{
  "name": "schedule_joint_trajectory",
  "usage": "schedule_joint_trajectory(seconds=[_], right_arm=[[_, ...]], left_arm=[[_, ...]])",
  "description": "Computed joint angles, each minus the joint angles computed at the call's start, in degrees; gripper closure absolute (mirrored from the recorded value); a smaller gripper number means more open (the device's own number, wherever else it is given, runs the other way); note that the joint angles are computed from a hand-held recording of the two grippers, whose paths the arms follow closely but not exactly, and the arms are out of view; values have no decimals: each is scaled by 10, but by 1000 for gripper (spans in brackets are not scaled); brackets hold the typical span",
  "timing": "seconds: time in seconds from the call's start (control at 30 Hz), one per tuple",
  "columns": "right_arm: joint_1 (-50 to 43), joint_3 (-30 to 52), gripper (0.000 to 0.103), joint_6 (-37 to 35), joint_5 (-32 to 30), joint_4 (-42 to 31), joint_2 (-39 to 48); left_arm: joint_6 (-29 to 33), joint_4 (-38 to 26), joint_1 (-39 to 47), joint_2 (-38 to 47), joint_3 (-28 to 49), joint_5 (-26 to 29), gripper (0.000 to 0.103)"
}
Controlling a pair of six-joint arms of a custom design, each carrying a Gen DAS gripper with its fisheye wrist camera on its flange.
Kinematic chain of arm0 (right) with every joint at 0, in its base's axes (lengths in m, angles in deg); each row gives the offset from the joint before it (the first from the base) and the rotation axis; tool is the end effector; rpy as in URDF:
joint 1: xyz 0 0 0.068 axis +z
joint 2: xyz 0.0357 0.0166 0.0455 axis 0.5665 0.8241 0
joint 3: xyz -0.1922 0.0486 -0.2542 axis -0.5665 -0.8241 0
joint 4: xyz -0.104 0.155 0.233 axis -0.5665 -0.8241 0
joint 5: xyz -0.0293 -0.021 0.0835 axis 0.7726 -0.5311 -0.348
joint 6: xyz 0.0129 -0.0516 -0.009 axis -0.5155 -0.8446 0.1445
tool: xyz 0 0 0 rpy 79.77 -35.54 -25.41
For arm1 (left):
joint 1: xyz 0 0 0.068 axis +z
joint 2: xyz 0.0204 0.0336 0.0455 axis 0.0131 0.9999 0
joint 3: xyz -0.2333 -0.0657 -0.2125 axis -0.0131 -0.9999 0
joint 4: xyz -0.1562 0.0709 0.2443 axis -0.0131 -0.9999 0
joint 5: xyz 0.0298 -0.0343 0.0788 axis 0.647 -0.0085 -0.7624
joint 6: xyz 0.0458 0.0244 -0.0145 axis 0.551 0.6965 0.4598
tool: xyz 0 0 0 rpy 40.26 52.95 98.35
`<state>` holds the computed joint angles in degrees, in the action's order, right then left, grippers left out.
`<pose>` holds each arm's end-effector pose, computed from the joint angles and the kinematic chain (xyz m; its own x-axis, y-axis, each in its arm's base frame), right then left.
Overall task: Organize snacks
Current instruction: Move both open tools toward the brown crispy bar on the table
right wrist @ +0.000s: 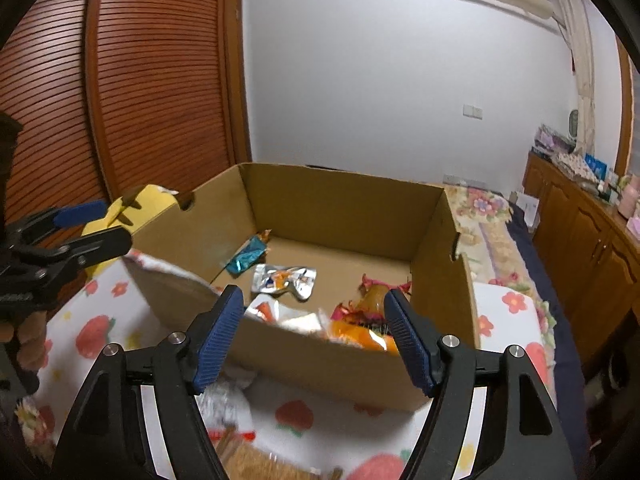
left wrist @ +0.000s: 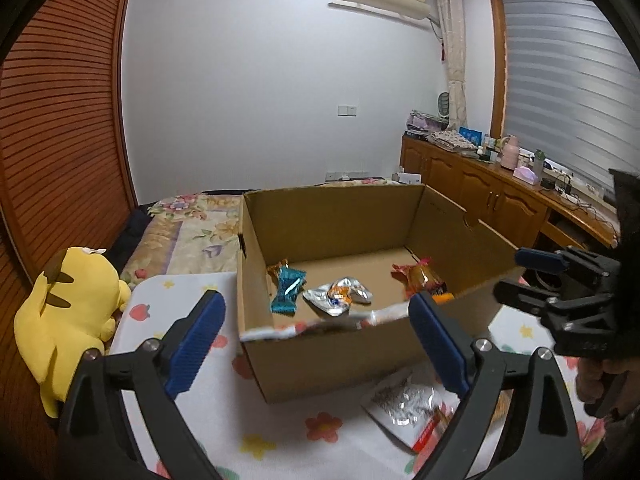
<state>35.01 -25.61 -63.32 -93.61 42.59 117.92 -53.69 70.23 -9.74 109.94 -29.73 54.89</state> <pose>0.2534 0.0099 0.2561 -0.4932 -0.1192 -0.8617 -0.2530 0.9674 0.0110 0.2669 -0.0558 0.2669 -0.4595 0.1403 -0.8770 0.3568 0.9334 -0.0377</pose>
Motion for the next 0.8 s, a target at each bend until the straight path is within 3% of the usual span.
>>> schedule_joint_trajectory(seconds=[0.23,0.47,0.8], right_arm=[[-13,-63,28,1,-24,-27,-98],[-20,-105,29,3,-33,-40,-138],[-32,-113,29,-24,-51,-14,-56]], left_arm=[[1,27,14,-74,-93,-1,9],[-4,16,43,-79,-124,26,9],[3,35,66,-39,-143,19,9]])
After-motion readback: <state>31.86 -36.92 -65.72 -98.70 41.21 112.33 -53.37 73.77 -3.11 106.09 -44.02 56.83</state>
